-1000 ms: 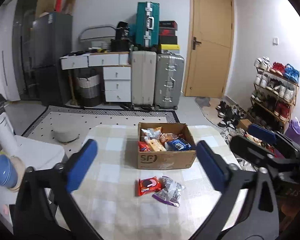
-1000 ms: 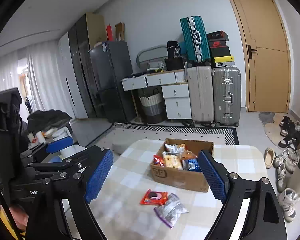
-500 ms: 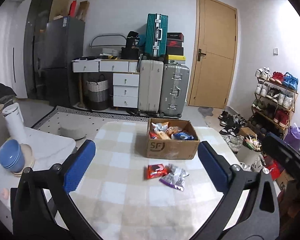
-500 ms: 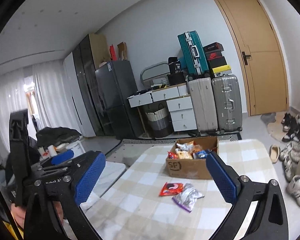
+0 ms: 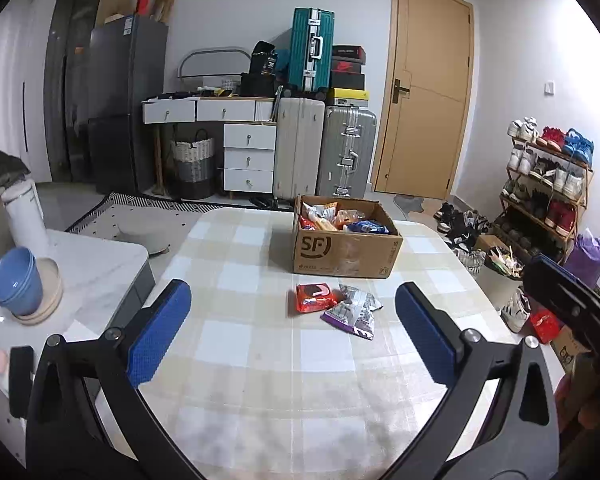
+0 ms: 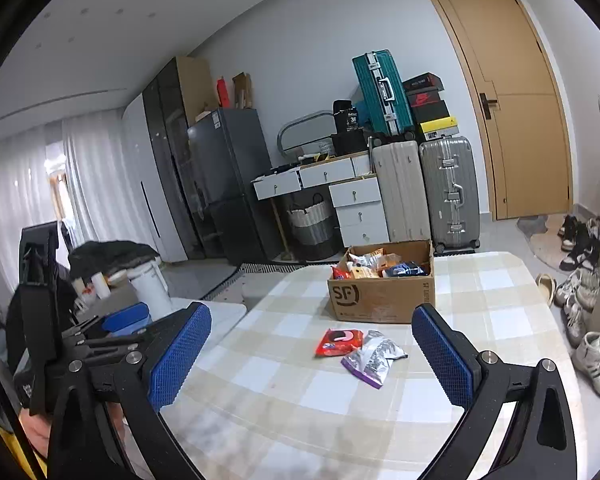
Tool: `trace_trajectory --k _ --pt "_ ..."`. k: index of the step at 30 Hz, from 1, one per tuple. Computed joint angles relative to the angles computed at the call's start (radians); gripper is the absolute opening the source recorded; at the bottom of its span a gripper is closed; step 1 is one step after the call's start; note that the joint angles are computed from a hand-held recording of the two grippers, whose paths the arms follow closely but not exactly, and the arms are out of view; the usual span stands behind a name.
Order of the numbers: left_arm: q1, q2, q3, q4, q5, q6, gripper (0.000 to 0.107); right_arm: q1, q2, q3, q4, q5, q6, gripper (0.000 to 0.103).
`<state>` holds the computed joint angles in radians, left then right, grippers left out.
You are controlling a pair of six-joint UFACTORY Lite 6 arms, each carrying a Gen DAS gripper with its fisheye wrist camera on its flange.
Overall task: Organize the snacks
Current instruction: 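Withdraw both open tools from the box toward the remaining snacks, then grasp the red Oreo pack with the left tool while the right tool grasps the white-purple crisp bag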
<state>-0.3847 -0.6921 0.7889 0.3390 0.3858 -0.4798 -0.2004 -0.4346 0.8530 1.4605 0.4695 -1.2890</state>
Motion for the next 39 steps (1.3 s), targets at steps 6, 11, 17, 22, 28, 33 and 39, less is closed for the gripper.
trace_trajectory --k 6,11,17,22,28,33,39 --pt "0.023 0.188 0.028 0.024 -0.104 -0.012 0.102 0.037 0.116 -0.010 0.125 -0.039 -0.151 0.102" --pt "0.027 0.360 0.055 0.151 -0.191 -0.145 0.102 0.039 0.268 0.028 0.213 -0.042 -0.247 0.102" --pt "0.054 0.618 0.156 0.235 -0.276 -0.227 0.102 0.034 0.529 0.165 0.232 -0.043 -0.269 0.102" --pt "0.115 0.885 0.386 -0.262 -0.268 0.263 0.102 0.035 0.751 0.383 0.101 -0.047 -0.116 0.102" --pt "0.153 1.172 0.777 -0.546 -0.140 0.576 0.102 0.053 1.017 0.804 -0.288 -0.036 0.248 0.102" --pt "0.152 1.406 1.142 -0.451 -0.033 0.496 0.102 0.076 1.295 1.264 -0.671 0.048 0.616 0.102" --pt "0.157 1.716 1.539 -0.437 0.137 0.457 0.101 0.101 1.717 1.842 -0.977 0.258 0.936 0.098"
